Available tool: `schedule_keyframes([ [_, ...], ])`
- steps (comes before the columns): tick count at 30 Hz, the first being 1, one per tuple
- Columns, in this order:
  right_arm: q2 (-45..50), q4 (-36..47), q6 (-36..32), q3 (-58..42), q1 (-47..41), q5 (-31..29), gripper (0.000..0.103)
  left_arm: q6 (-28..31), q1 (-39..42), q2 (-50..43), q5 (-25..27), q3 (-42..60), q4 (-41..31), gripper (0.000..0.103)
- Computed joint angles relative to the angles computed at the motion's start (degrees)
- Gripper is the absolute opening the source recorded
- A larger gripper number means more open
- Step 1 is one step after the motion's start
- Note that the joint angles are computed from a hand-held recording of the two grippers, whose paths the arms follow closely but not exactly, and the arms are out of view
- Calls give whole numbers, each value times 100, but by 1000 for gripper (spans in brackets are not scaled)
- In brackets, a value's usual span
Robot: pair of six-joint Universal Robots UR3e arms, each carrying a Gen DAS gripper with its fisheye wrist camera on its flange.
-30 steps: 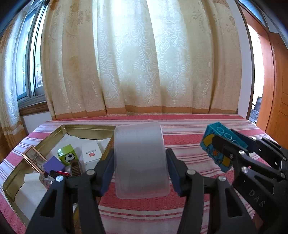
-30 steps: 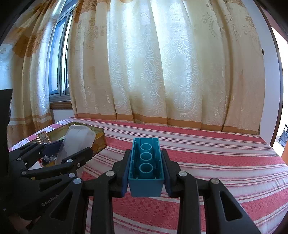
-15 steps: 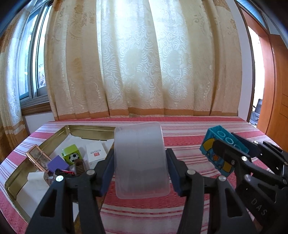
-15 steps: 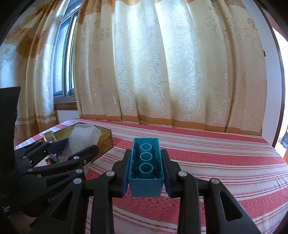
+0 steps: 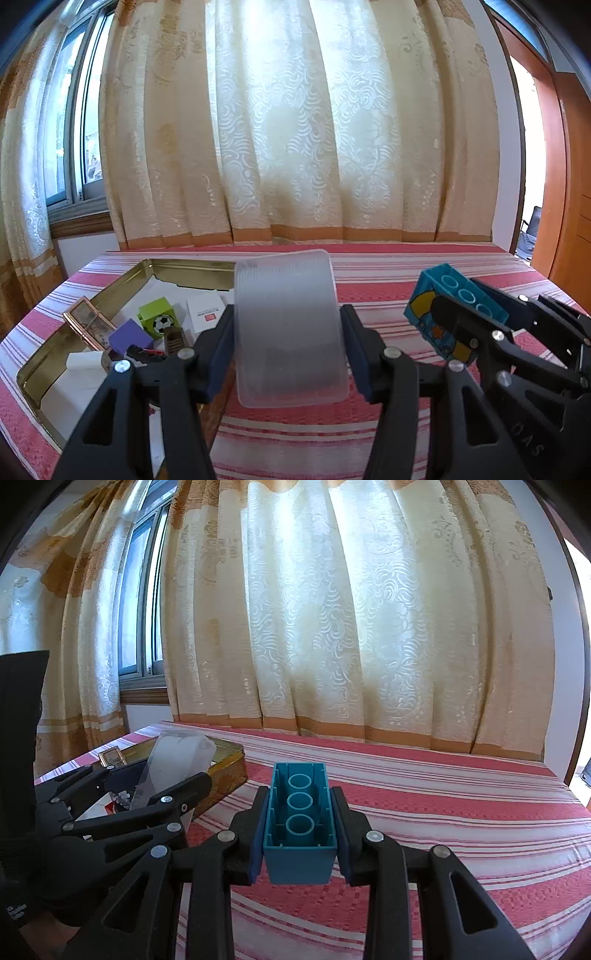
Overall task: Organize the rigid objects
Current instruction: 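Carry the clear plastic box and teal brick toward the gold tray with both grippers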
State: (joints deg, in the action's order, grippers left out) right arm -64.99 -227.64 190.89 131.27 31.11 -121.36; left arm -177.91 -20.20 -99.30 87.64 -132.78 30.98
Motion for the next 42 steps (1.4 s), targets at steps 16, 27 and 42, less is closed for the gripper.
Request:
schedule_keyframes([
  [16, 117, 43, -1, -200, 168, -36, 34, -2, 245, 172, -101, -278, 179, 55],
  [27, 214, 102, -5, -365, 325, -82, 34, 54, 408, 284, -171, -475, 331, 55],
  [42, 269, 186, -12, -509, 408, -45, 34, 94, 676, 441, -409, -703, 461, 54],
])
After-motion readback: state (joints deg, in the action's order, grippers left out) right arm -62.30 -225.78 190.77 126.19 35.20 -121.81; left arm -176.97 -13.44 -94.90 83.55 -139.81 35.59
